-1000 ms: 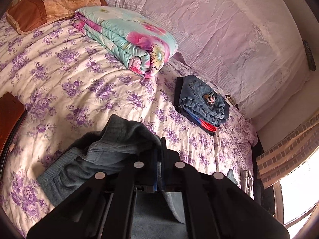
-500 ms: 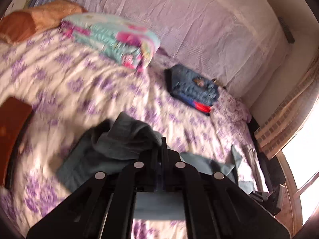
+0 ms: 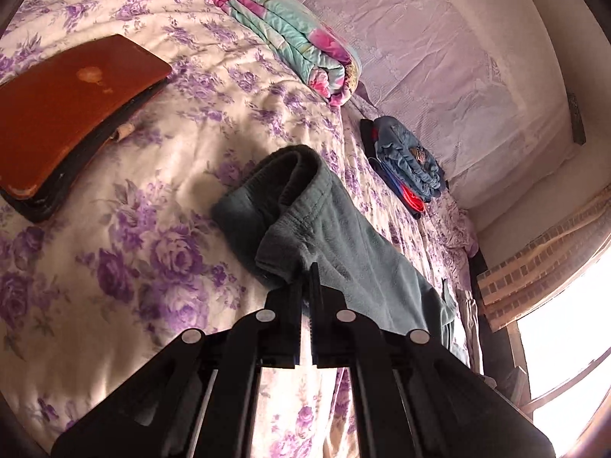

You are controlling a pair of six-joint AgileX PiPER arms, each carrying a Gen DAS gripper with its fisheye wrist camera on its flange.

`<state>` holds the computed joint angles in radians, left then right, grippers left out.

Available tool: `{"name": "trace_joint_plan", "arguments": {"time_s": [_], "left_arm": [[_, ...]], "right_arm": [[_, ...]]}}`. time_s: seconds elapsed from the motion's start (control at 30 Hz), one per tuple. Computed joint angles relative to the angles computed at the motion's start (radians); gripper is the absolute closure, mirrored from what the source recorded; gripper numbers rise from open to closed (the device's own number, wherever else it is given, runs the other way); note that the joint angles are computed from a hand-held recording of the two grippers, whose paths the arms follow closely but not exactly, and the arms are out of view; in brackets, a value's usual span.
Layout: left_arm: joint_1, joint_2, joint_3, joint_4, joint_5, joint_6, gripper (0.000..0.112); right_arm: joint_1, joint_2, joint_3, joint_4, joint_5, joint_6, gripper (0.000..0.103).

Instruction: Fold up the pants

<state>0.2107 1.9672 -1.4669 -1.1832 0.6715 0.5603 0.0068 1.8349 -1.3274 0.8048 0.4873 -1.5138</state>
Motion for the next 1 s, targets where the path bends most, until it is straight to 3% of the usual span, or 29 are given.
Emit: {"name": "trace_joint_plan", "arguments": {"time_s": [0.1,0.2,0.33,0.37,0.4,0.47,0.53,0.6,0.67,0.77,0.83,0.9,0.93,1.0], "left_arm": [[0.007,0.003,-0.03,0.015,-0.016,-0.011,0.11],[-0.021,0.022,-0.082,0.189,-0.061,-0.116,0.107],[0.012,-0.004,0.003,0.096,-0.005,-0.077,0.102],[0.014,-0.048,0.062,0.07,-0.031,-0.053,0.089],[0.006,-0.105,0.125,0.068,-0.092,-0.051,0.066],[-0.021,-0.212,0.222,0.06,-0.216,-0.04,0.05],[-0.035,-0.259,0.233,-0.005,-0.218,0.042,0.049],[-0.073,-0.252,0.176,0.023,-0.201,0.038,0.04],[-0.132,-0.193,0.073,0.136,-0.197,-0.045,0.033],[-0.213,-0.029,-0.134,0.409,-0.158,-0.277,0.024],[-0.232,0.091,-0.25,0.542,-0.135,-0.403,0.022],[-0.248,0.117,-0.234,0.531,-0.231,-0.371,0.014],[-0.255,0.104,-0.208,0.521,-0.259,-0.359,0.014],[-0.28,0.097,-0.188,0.621,-0.297,-0.422,0.014]], "right_arm": [[0.009,0.002,-0.009,-0.007,0.022,0.009,0.1],[0.026,0.012,-0.012,-0.073,0.016,0.061,0.096],[0.03,0.016,-0.013,-0.09,0.012,0.072,0.096],[0.028,0.019,-0.017,-0.091,0.018,0.076,0.096],[0.026,0.021,-0.021,-0.091,0.024,0.078,0.095],[0.025,0.025,-0.028,-0.096,0.032,0.086,0.095],[0.023,0.025,-0.029,-0.094,0.03,0.091,0.095],[0.022,0.024,-0.025,-0.087,0.021,0.09,0.093],[0.029,0.013,-0.001,-0.081,-0.026,0.09,0.087],[0.03,-0.001,0.029,-0.053,-0.108,0.102,0.059],[-0.027,0.004,0.009,0.109,-0.032,0.009,0.025],[-0.136,0.01,-0.024,0.297,0.14,-0.063,0.022],[-0.179,0.016,-0.04,0.361,0.182,-0.046,0.017],[-0.223,0.039,-0.11,0.369,0.172,0.106,0.006]]}}
